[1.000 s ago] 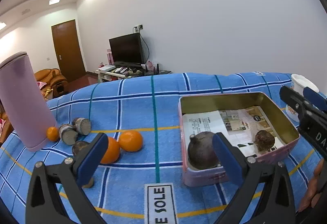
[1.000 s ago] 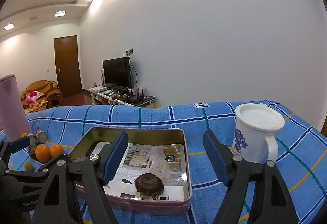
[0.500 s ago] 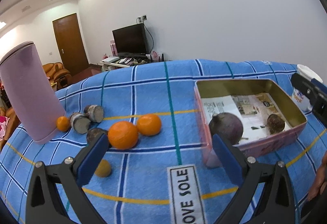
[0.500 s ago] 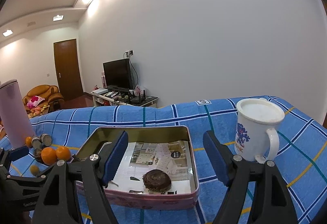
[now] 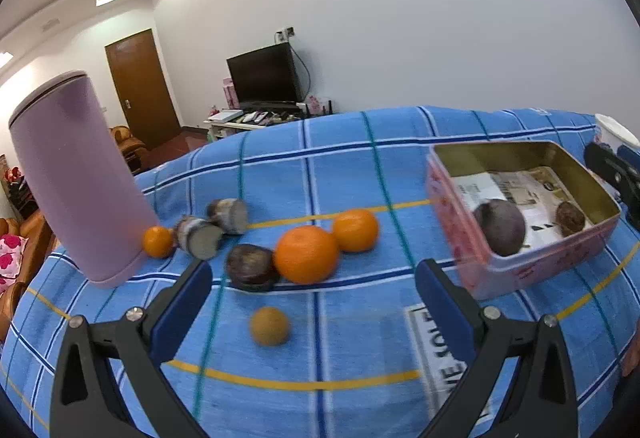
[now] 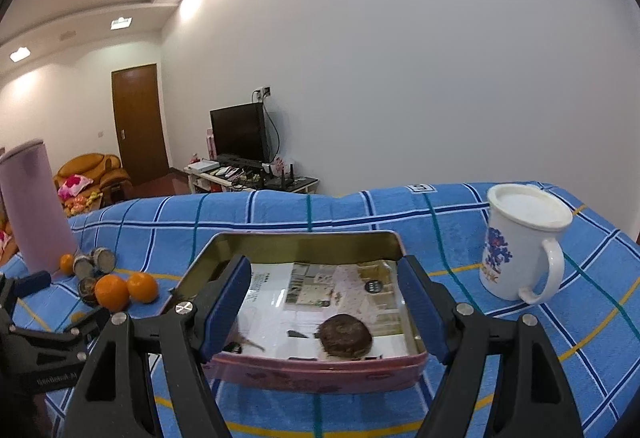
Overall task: Organize fruits
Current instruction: 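Grasp the small yellow-brown fruit with right tool while left tool reaches the dark brown fruit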
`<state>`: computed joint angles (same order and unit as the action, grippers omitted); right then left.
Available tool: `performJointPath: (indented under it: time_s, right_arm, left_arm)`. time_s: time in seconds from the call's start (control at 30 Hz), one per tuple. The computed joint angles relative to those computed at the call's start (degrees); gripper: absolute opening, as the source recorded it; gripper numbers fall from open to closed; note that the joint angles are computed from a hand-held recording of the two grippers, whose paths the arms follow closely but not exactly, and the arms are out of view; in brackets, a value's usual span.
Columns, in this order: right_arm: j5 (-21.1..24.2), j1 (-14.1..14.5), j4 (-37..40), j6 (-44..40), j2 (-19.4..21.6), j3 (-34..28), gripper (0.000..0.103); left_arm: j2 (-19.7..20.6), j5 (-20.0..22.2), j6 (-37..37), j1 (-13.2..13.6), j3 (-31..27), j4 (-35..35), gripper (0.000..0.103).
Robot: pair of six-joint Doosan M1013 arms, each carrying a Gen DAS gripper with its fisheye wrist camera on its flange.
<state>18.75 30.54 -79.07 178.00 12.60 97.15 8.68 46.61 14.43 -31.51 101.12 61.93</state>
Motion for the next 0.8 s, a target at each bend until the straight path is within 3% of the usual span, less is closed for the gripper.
performJointPath:
  time_s: [0.33,0.47,0.6,0.8]
  right_arm:
    - [-1.4,2.0,13.5,-12.4,1.5,-2.3,0.077]
    - [-1.5,3.2,15.6,-14.7,2.2,-3.1,0.077]
    - [-1.9,4.3,21.3,-20.5,3.1,-4.4,0.077]
    - [-1.8,5.7,32.8,-32.3,4.5,-6.5,0.077]
  left_arm:
    - [-1.6,-1.2,-2.4,3.1,1.7,-0.1,0.103]
    - [-2.3,-1.5,-3.1,4.3,2.5,0.5,0.103]
    - [-3.5,-3.0,-1.5,6.8,3.2,-2.2,0.103]
    - [-4.0,-0.5,1.6,10.4,3.0,-7.4,0.103]
